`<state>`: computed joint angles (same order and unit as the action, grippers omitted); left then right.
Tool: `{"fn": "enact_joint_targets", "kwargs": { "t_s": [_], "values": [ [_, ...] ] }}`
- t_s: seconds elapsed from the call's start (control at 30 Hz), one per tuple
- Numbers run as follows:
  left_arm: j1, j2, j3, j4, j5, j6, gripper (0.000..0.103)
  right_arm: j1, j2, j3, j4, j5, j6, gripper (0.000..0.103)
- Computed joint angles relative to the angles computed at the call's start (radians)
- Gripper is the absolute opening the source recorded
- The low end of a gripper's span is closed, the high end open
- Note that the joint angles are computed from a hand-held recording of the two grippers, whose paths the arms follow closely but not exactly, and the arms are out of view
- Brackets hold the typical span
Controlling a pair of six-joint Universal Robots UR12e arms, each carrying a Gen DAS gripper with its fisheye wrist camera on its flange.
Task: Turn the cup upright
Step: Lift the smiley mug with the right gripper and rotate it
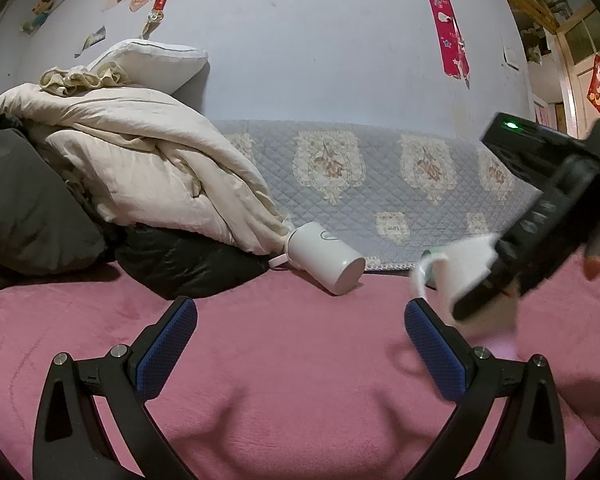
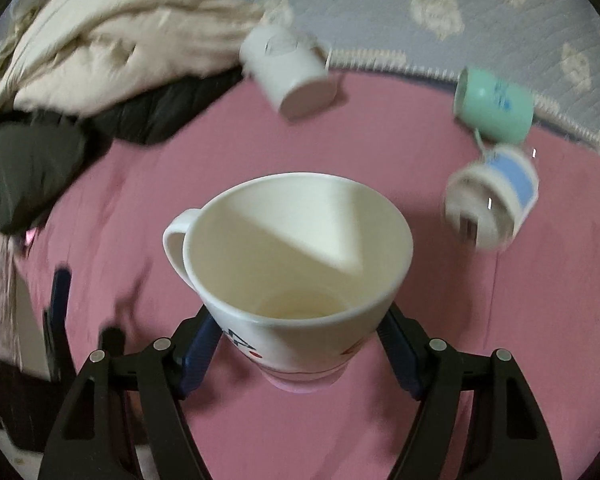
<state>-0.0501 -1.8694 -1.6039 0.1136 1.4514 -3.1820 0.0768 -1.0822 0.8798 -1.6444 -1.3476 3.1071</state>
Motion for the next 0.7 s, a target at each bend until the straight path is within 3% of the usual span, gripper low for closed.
{"fn": "enact_joint_targets", "kwargs": {
  "t_s": [0.1, 0.2, 0.3, 0.53, 0.7],
  "values": [
    [0.0, 0.0, 0.0, 0.006, 0.002, 0.003, 0.103, -0.002, -0.004, 0.002, 0.084, 0.012, -0.033, 0.076],
    [-0.002, 0.0, 0.0, 0.003, 0.005, 0.007, 0.103, 0.0, 0.0, 0.019, 0.086, 0.016, -0.021, 0.076],
    [-0.001, 0.0, -0.001, 0.003, 0.004, 0.004, 0.103, -0.001, -0.005, 0.062, -0.006, 0.031, 0.013, 0.077],
    [-0.001, 0.0, 0.001, -0.004, 0.003, 0.005, 0.103, 0.012, -0.026, 0.149, -0.184, 0.01, -0.007, 0.077],
    [-0.001, 0.001, 0.001, -0.009, 0.0, 0.004, 0.103, -0.023, -0.04, 0.194, -0.221, 0.141, 0.04, 0.079]
  ]
}}
